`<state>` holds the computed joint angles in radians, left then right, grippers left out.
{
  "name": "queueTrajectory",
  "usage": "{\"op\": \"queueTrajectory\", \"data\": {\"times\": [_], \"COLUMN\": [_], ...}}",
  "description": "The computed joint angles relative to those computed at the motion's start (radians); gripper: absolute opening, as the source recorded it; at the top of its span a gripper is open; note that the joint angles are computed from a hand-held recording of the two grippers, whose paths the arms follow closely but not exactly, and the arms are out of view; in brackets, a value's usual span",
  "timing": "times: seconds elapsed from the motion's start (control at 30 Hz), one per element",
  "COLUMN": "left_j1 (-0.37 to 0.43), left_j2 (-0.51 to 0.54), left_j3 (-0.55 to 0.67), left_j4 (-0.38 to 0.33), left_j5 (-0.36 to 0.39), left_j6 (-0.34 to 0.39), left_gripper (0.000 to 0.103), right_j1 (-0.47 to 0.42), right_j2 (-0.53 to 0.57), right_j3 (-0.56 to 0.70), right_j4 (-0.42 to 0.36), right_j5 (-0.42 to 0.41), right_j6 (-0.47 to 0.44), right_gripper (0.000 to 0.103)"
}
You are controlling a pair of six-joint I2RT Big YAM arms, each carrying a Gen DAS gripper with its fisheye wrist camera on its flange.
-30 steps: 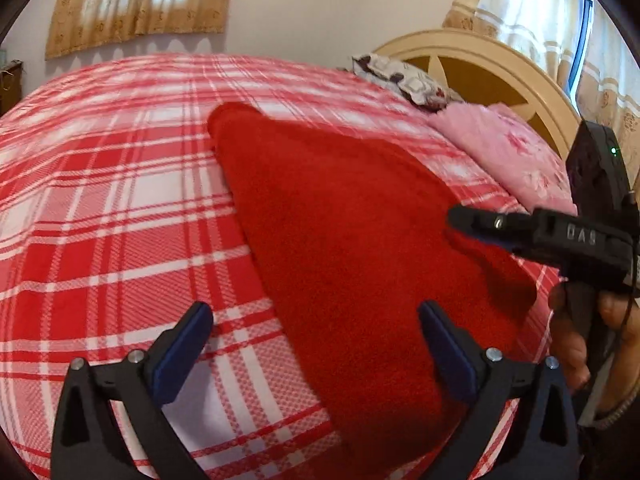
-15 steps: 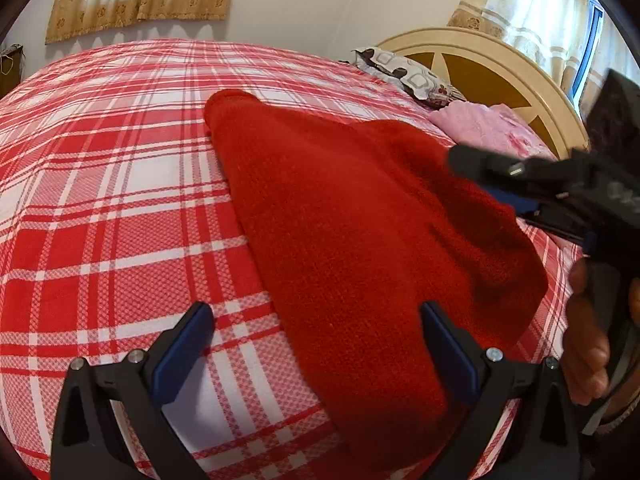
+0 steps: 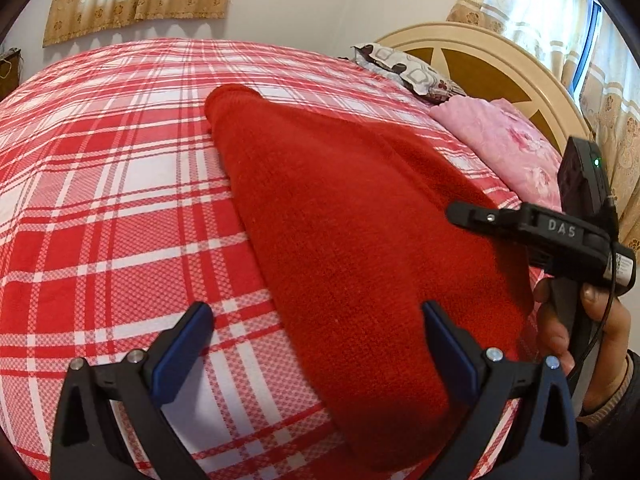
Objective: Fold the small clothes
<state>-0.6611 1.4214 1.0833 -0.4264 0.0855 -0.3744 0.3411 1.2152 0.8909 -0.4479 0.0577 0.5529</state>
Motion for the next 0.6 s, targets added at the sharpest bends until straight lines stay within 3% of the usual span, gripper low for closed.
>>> {"op": "queueTrajectory", "data": {"times": [0.13, 0.23, 0.37, 0.43, 0.47, 0.6], "left_j1": [-0.001, -0.003, -0.006, -0.006, -0.006, 0.001], "left_j2": [0.001, 0.001, 0.003, 0.004, 0.004, -0.002], "left_j3": [0.001, 0.001, 0.005, 0.006, 0.006, -0.003], "left_j4": [-0.002, -0.004, -0.01, -0.012, -0.012, -0.001], "left_j5": [-0.003, -0.011, -0.022, -0.024, -0.023, -0.007], "left_j6": [0.001, 0.001, 0.005, 0.004, 0.004, -0.003], "left_gripper": [0.103, 0.103, 0.103, 0.103, 0.103, 0.103], "right_j1": [0.043, 0.073, 0.119, 0.148, 0.141, 0.039], "right_j2": [-0.055, -0.068, 0.012, 0.068, 0.082, 0.059], "right_j3": [0.012, 0.043, 0.134, 0.185, 0.191, 0.145], "right_j4": [-0.013, 0.017, -0.015, -0.077, -0.078, -0.041], "right_j5": [0.145, 0.14, 0.058, 0.162, 0.177, 0.095], "right_j6": [-0.004, -0.063, -0.175, -0.219, -0.217, -0.102], "right_gripper": [0.062, 0.062, 0.061, 0.057, 0.056, 0.046]}}
